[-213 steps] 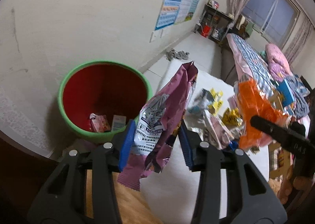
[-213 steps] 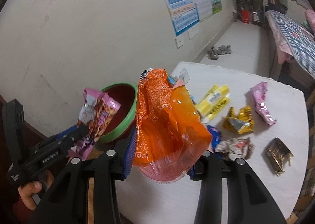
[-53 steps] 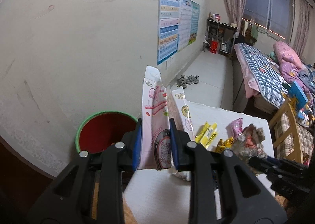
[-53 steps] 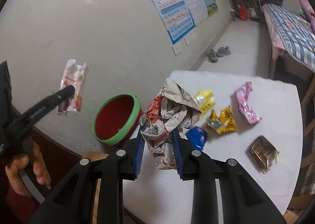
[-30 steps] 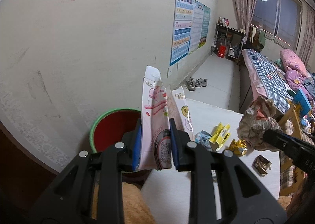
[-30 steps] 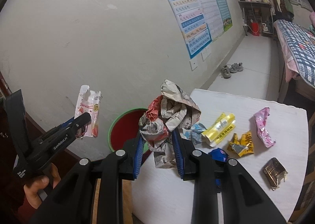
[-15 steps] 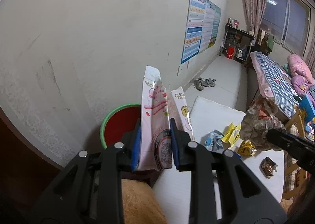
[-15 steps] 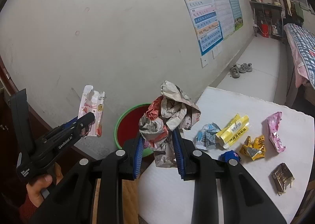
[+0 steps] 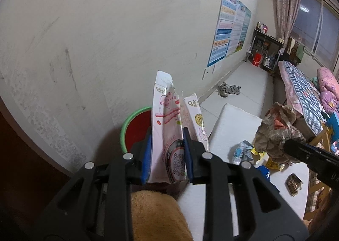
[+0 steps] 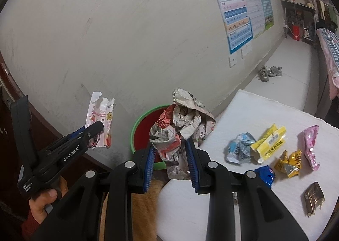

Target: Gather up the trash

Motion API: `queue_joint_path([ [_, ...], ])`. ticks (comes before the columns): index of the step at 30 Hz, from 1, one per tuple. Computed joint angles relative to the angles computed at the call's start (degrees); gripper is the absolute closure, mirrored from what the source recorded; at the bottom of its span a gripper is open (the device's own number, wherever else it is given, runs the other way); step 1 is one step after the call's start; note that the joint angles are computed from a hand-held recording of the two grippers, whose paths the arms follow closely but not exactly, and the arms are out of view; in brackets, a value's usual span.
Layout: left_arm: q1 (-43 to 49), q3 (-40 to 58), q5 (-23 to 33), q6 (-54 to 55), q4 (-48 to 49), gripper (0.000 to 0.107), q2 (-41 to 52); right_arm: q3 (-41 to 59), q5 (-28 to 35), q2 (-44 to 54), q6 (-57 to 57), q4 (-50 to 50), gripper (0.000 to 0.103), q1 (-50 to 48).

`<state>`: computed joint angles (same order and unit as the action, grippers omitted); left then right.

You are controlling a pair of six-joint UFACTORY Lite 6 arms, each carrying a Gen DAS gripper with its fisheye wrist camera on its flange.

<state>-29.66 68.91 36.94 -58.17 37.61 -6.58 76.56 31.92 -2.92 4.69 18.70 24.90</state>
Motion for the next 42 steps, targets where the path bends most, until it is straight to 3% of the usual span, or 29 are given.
queue_joint_path([
  [13, 6.42, -2.88, -4.35, 6.14, -4.36, 0.082, 0.72, 10.37, -0.46, 12.98, -0.20, -0.17, 0.073, 2.73],
  [22, 15.31, 2.39, -9.33, 20.76, -17.08, 0.082, 8.25, 24.98, 3.40, 26.99, -3.48, 3.75, 0.073, 2.31],
  [39, 16.95, 12.26, -9.86, 23.90, -16.91, 0.082, 19.89, 45.30, 11.40, 44.78, -1.77, -1.75, 0.072, 4.78],
  [40, 17.03, 12.74, -9.87, 24.05, -16.94, 0.079, 20.42, 46.19, 11.71, 45.59, -1.55, -2.11, 0.068, 4.95],
  [42, 17.14, 13.77, -9.71, 24.62, -17.40, 0.058, 21.54, 47.42, 12.00, 46.81, -1.40, -2.23, 0.058, 5.11],
])
